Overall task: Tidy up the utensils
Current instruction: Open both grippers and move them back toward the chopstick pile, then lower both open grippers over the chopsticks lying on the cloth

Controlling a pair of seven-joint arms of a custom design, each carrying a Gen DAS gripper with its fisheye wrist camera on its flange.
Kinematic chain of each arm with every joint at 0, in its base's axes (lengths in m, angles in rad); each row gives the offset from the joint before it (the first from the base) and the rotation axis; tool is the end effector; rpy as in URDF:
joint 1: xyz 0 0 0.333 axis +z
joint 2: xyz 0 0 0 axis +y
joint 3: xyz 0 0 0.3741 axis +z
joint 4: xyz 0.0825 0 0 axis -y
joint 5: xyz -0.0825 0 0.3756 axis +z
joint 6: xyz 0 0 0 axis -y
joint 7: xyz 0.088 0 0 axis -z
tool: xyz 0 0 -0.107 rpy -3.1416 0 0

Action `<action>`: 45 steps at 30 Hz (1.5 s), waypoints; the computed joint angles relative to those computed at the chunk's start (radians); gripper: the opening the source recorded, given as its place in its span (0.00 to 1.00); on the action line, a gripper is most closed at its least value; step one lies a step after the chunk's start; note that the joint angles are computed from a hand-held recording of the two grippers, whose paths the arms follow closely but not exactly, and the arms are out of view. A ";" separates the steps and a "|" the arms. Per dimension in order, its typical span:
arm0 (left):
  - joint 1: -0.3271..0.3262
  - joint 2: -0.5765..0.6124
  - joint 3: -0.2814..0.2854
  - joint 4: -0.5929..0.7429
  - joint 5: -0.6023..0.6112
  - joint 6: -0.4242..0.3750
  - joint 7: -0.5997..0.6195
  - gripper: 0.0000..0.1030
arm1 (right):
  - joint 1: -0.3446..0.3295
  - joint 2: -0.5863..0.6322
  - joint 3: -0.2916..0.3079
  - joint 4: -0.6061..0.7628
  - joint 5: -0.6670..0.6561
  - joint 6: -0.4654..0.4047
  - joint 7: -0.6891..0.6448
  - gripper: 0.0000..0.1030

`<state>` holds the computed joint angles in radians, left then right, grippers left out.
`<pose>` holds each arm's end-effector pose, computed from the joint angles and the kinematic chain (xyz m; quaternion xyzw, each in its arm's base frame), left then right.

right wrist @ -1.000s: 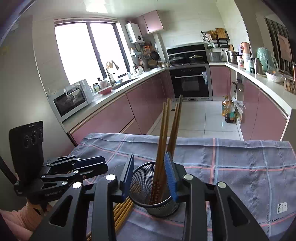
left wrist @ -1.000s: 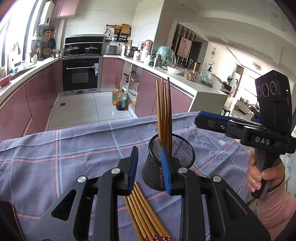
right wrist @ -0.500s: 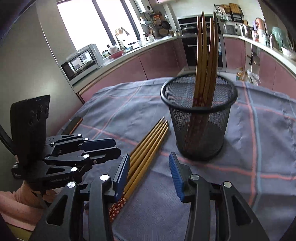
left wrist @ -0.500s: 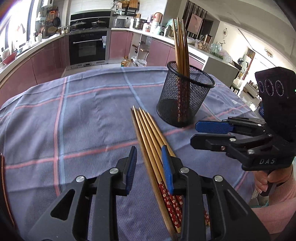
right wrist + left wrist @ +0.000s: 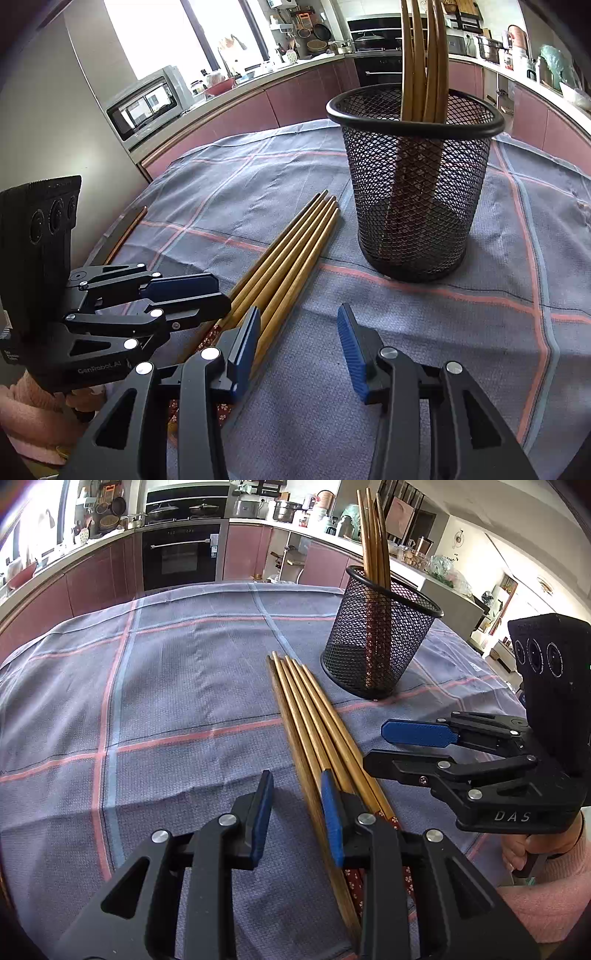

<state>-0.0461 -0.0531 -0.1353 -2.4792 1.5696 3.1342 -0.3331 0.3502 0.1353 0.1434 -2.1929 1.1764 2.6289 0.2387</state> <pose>0.4189 -0.1659 0.3996 -0.7111 0.6098 -0.2989 0.1821 0.5111 0.2471 0.4078 -0.8680 0.3311 0.0120 0.3699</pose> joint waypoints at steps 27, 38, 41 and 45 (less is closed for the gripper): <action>0.003 -0.013 -0.016 -0.031 -0.143 -0.036 0.150 0.25 | 0.032 -0.003 0.016 -0.016 -0.105 0.103 0.066 0.39; 0.005 -0.009 -0.016 -0.034 -0.169 -0.019 0.181 0.20 | 0.038 -0.005 0.012 -0.024 -0.197 0.133 0.121 0.34; 0.001 -0.007 -0.019 -0.037 -0.193 -0.017 0.199 0.16 | 0.037 0.000 0.015 -0.019 -0.194 0.134 0.119 0.34; 0.000 -0.013 -0.022 -0.050 -0.216 -0.009 0.201 0.15 | 0.038 0.001 0.017 -0.021 -0.202 0.144 0.107 0.29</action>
<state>-0.0459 -0.0659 -0.1570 -2.5295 1.3535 3.1247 -0.1324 0.3878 0.1360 0.1607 -2.2135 0.9746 2.7726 0.3461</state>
